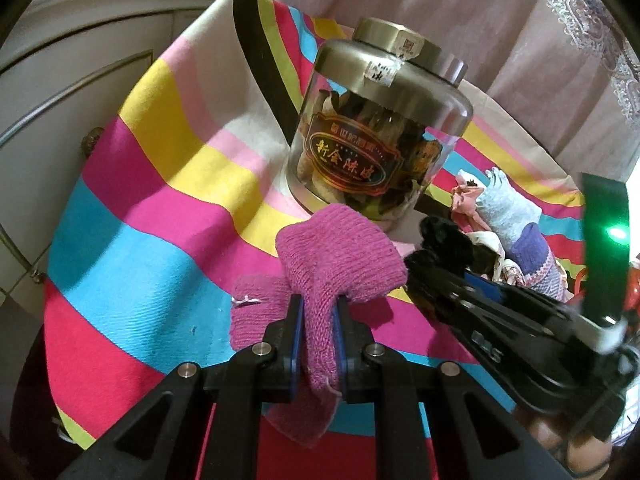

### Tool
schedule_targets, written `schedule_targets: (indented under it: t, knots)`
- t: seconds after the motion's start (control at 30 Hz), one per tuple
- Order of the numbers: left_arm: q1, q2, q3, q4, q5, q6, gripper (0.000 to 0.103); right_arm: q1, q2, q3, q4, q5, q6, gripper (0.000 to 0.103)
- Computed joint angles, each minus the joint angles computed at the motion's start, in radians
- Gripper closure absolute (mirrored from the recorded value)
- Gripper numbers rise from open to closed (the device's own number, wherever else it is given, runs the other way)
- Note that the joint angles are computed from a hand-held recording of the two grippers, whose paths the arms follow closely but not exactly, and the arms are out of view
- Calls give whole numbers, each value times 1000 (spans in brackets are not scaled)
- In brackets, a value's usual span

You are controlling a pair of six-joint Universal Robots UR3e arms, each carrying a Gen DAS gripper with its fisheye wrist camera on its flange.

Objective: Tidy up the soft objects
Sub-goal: 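Grasp the pink glove with the left tool while the right tool grasps the black scrunchie, then carry the pink glove and black scrunchie to the white box and release both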

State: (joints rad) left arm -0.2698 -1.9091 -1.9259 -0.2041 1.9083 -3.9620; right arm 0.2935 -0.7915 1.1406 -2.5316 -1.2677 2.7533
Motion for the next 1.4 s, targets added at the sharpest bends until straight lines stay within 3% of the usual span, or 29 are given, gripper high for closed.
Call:
schedule_targets:
  t: [0.33,0.6,0.87,1.13,1.27,1.4]
  knots:
    - [-144,35,88,-86,154,-26,89,-157,-380,469,-136,115,-36,82]
    - [-292,-11,278,-222,213,-41,89,-376,-693,769,-119,234,-128,82]
    - [-423,-127,501,-327,217,-61,89,-679,-991,930,140,387,-329,82]
    - [-522,-306,838,-466,188,-17,89,-1025,-1180,939,547,509,-623,82]
    - [-562,-424,1054,-553,157,16,88,-1198,-1218,901,752,529,-793,82]
    - [-599,-595,1389,-705,130,59,89,-1381,-1206,847,918,512,-950,82]
